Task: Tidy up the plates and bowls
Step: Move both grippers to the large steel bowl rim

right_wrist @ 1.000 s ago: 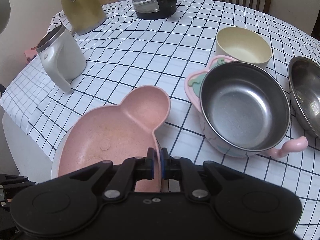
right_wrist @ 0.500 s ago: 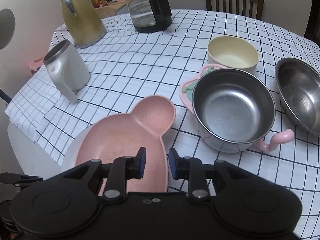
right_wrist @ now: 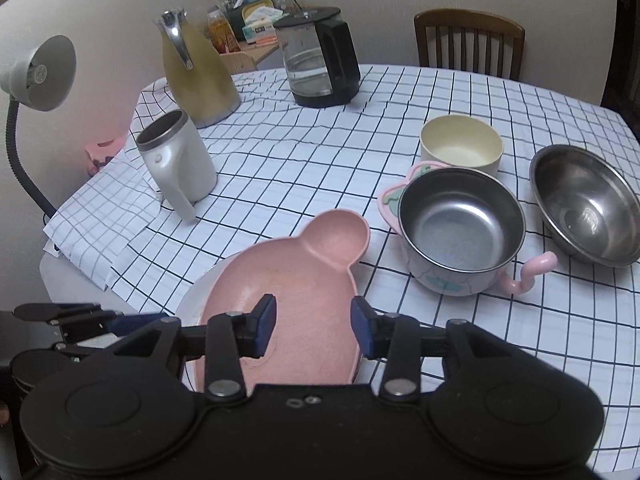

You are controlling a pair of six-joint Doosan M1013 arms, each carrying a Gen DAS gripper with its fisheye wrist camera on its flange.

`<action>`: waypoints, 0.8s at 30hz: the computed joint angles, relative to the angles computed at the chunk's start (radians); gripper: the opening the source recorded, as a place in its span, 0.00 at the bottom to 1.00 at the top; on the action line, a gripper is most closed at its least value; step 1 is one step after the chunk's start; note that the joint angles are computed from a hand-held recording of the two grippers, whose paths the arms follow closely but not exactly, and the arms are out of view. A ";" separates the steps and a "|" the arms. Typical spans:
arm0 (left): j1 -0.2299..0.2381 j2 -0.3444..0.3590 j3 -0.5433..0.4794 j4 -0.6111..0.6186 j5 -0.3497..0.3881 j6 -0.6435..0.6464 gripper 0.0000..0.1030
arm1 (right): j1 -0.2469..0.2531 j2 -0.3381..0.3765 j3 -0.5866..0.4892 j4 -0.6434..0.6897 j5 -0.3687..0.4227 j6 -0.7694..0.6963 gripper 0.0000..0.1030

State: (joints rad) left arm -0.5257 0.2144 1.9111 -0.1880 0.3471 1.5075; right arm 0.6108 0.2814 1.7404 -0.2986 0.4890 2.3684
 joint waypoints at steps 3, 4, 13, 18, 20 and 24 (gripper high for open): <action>-0.004 -0.011 0.003 -0.003 -0.014 0.016 0.68 | 0.014 -0.016 0.013 -0.056 -0.006 0.067 0.46; -0.004 -0.016 0.005 -0.010 -0.021 0.027 0.68 | 0.019 -0.021 0.016 -0.076 -0.005 0.090 0.47; -0.021 -0.054 0.019 -0.111 -0.096 0.173 0.74 | 0.068 -0.078 0.057 -0.309 0.017 0.334 0.71; -0.041 -0.069 0.023 -0.251 -0.156 0.359 0.74 | 0.088 -0.113 0.084 -0.440 0.032 0.466 0.82; -0.053 -0.071 0.019 -0.258 -0.178 0.380 0.74 | 0.095 -0.125 0.093 -0.487 0.045 0.508 0.84; -0.079 -0.065 0.002 -0.266 -0.206 0.414 0.80 | 0.098 -0.150 0.116 -0.579 0.067 0.589 0.95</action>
